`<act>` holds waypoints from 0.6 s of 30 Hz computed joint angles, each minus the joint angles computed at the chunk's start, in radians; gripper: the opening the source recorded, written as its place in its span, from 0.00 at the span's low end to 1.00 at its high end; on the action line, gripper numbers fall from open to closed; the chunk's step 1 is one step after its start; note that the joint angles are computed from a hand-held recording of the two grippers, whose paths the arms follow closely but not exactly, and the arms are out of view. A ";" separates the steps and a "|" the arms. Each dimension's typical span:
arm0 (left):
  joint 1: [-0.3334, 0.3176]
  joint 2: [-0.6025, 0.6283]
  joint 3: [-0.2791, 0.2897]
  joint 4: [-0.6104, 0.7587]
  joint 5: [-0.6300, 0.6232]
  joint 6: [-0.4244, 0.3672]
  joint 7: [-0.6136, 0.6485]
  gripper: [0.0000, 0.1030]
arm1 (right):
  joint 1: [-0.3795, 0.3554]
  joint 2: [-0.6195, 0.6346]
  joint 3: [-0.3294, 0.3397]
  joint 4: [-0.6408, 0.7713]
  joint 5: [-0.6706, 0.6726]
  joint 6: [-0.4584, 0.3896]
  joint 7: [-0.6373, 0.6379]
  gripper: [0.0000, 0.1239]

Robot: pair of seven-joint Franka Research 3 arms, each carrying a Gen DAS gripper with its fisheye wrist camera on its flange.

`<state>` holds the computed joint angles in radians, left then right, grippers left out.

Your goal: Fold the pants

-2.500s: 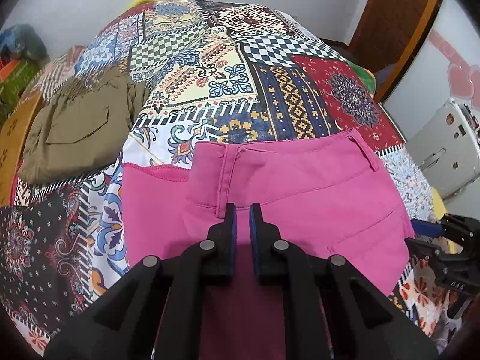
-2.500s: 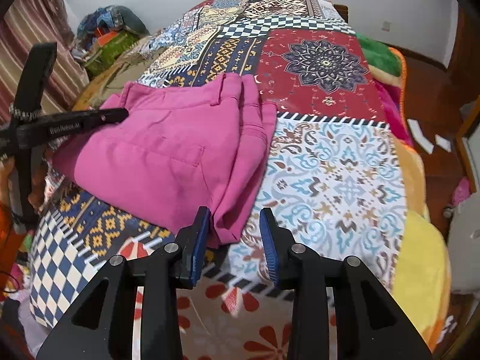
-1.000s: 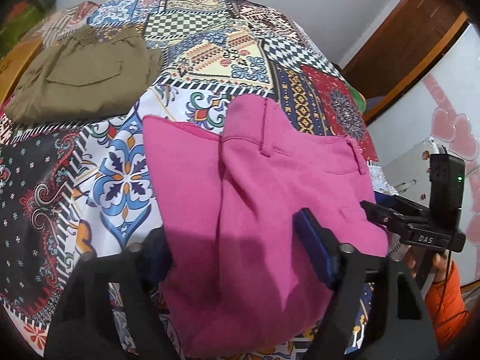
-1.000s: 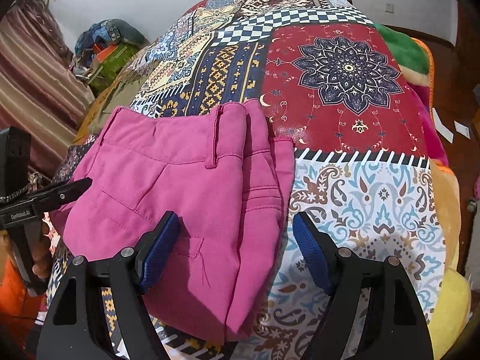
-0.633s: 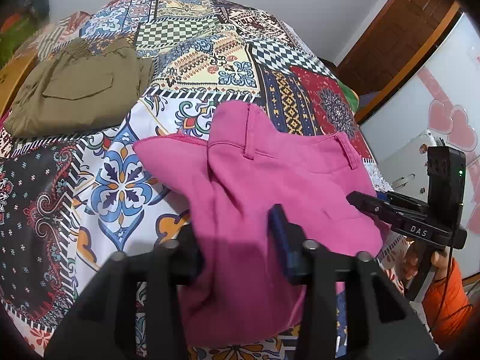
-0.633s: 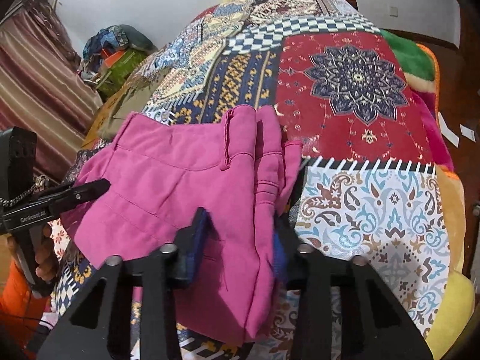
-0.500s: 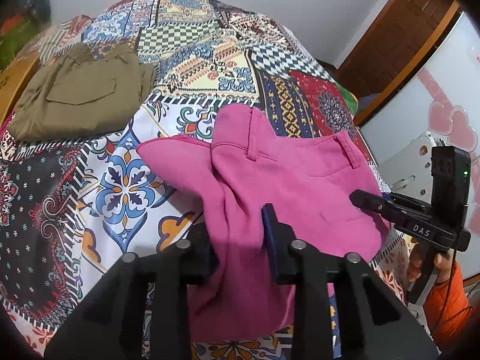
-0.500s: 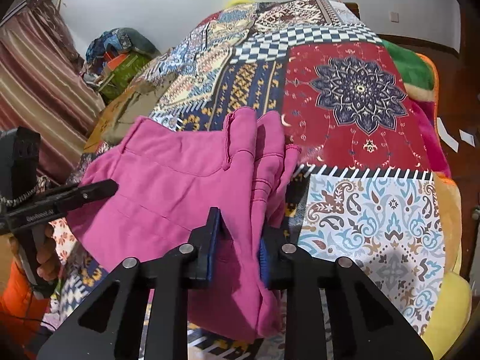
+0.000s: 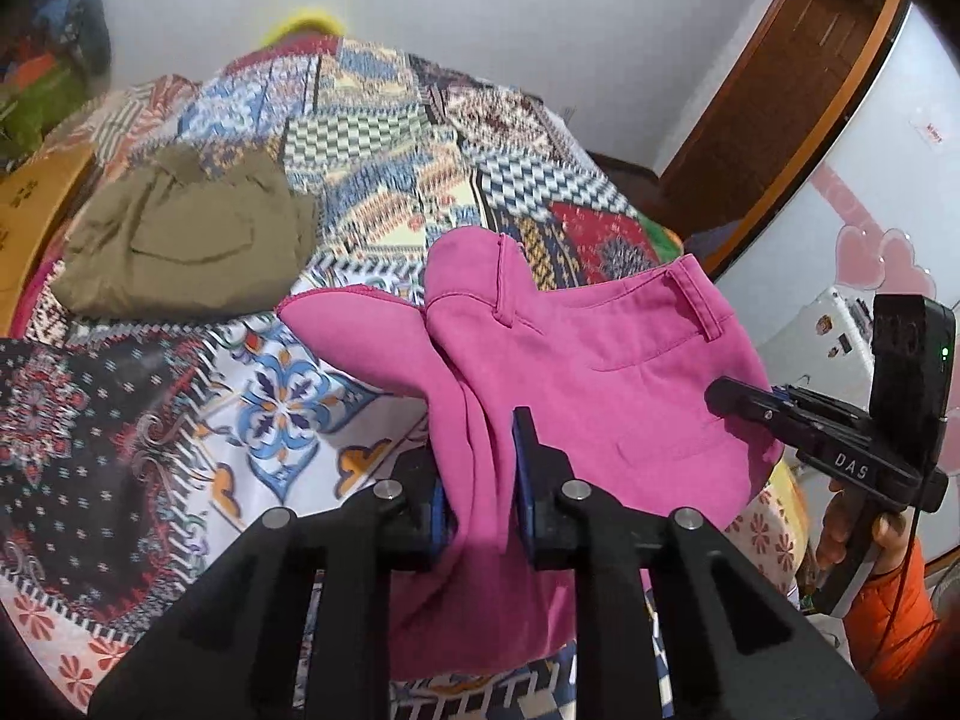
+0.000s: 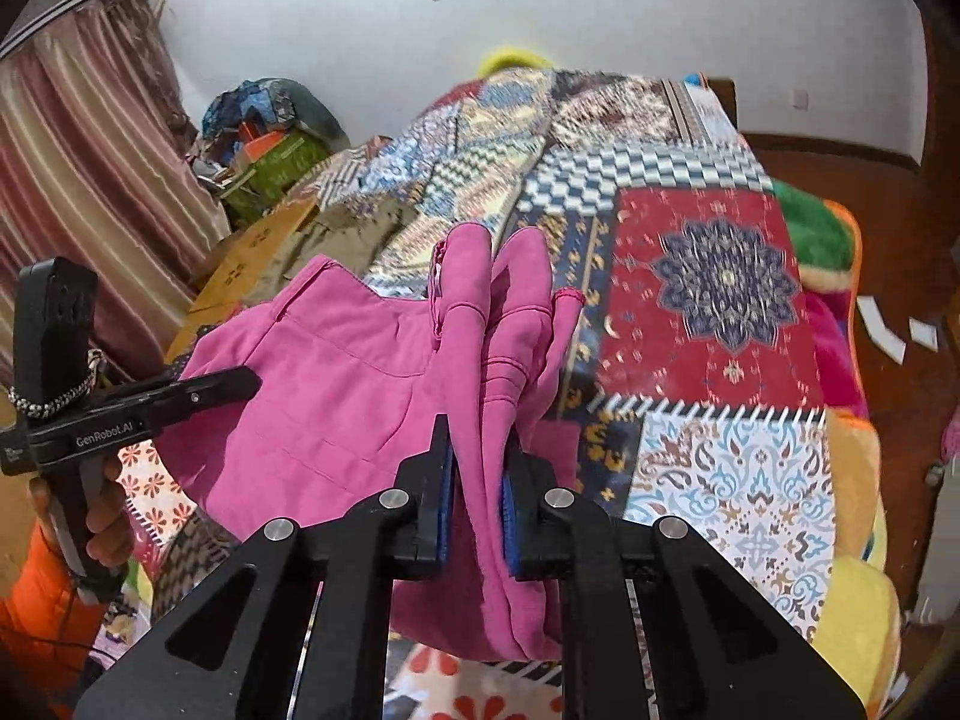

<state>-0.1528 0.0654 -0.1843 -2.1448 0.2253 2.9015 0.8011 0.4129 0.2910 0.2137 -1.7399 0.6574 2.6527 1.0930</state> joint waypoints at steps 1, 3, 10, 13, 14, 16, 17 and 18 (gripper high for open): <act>0.000 -0.015 0.005 -0.006 0.014 0.001 -0.011 0.18 | 0.002 0.002 0.002 0.007 -0.001 0.002 -0.003 0.09; 0.004 -0.049 0.013 -0.022 0.056 0.005 -0.040 0.18 | 0.008 0.004 0.008 0.027 0.002 0.011 -0.007 0.09; 0.045 -0.142 0.023 -0.050 0.165 0.002 -0.102 0.18 | 0.035 0.031 0.027 0.108 0.001 0.052 -0.033 0.09; 0.066 -0.168 0.030 -0.055 0.170 -0.002 -0.089 0.18 | 0.046 0.065 0.036 0.167 -0.008 0.056 -0.034 0.09; 0.077 -0.175 0.030 -0.056 0.183 -0.002 -0.095 0.18 | 0.051 0.080 0.040 0.193 -0.011 0.056 -0.033 0.09; 0.098 -0.186 0.030 -0.056 0.210 0.004 -0.111 0.18 | 0.064 0.118 0.042 0.252 -0.029 0.052 -0.023 0.09; 0.111 -0.191 0.035 -0.055 0.221 0.011 -0.117 0.18 | 0.072 0.138 0.043 0.284 -0.041 0.050 -0.017 0.09; 0.120 -0.193 0.037 -0.055 0.227 0.017 -0.119 0.18 | 0.083 0.168 0.041 0.331 -0.059 0.043 -0.005 0.09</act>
